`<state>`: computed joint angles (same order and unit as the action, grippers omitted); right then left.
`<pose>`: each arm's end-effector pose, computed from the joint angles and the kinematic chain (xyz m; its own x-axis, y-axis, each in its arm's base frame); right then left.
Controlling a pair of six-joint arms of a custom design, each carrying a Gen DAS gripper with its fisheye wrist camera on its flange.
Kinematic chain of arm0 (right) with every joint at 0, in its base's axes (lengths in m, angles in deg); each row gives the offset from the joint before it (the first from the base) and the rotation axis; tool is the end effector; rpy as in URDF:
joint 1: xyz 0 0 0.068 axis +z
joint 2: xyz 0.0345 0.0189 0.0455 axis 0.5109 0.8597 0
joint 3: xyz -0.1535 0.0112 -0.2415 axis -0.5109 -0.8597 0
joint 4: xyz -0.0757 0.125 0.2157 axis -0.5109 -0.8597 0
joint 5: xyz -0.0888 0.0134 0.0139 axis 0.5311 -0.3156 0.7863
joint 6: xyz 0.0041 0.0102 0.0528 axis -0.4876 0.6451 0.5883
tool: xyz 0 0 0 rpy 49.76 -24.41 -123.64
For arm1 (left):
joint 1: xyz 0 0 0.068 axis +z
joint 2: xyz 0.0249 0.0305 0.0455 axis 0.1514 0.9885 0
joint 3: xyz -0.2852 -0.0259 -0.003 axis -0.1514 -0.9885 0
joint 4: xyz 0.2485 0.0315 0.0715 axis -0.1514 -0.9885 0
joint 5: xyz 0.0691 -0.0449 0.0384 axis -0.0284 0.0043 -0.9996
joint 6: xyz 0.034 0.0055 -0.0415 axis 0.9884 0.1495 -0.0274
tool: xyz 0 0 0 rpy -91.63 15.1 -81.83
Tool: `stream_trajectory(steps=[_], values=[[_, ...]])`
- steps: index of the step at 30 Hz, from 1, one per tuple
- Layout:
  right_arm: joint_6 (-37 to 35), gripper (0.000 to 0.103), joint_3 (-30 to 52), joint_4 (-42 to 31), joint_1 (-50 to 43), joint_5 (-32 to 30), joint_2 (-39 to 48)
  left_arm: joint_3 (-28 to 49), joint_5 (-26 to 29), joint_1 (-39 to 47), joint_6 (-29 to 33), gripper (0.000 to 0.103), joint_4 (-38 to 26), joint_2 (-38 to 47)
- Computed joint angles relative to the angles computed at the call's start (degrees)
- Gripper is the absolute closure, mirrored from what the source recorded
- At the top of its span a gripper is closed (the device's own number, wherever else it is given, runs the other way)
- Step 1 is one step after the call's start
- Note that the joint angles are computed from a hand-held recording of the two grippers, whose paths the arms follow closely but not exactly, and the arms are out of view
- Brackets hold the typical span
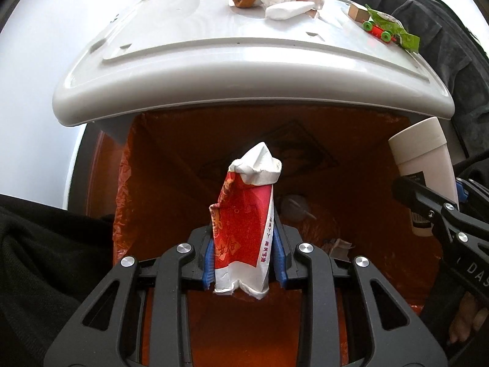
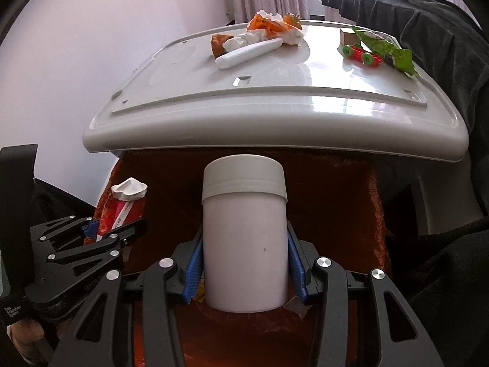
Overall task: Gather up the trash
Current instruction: 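Lower jar and carton into the bin and open both tools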
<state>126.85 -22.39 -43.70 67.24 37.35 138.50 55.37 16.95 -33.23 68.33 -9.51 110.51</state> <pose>0.1717 0.1123 0.1284 -0.7734 0.3769 -0.5097 0.3221 0.9262 0.1962 0.2642 -0.2371 0.1179 -0.7578 0.5158 -0.3996 0.5778 0.8150 -0.0438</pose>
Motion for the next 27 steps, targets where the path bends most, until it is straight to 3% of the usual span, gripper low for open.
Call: stream_trajectory(steps=[4, 6, 8, 9, 27], values=[[0.3, 0.056, 0.0, -0.1, -0.1, -0.2, 0.1, 0.2, 0.3, 0.1, -0.1, 0.073, -0.3, 0.1], [0.4, 0.053, 0.2, -0.6, -0.6, -0.6, 0.0, 0.5, 0.8, 0.1, -0.2, 0.067, -0.8, 0.5], [1.3, 0.040, 0.0, -1.4, -1.2, 0.1, -0.8, 1.3, -0.9, -0.4, -0.8, 0.025, -2.1, 0.9], [1.9, 0.039, -0.3, -1.7, -1.3, 0.8, -1.5, 1.2, -1.6, -0.4, -1.0, 0.022, -1.9, 0.7], [3.7, 0.039, -2.9, -1.4, -5.6, -0.2, -6.7, 1.2, 1.2, 1.3, -2.6, 0.022, -2.1, 1.3]])
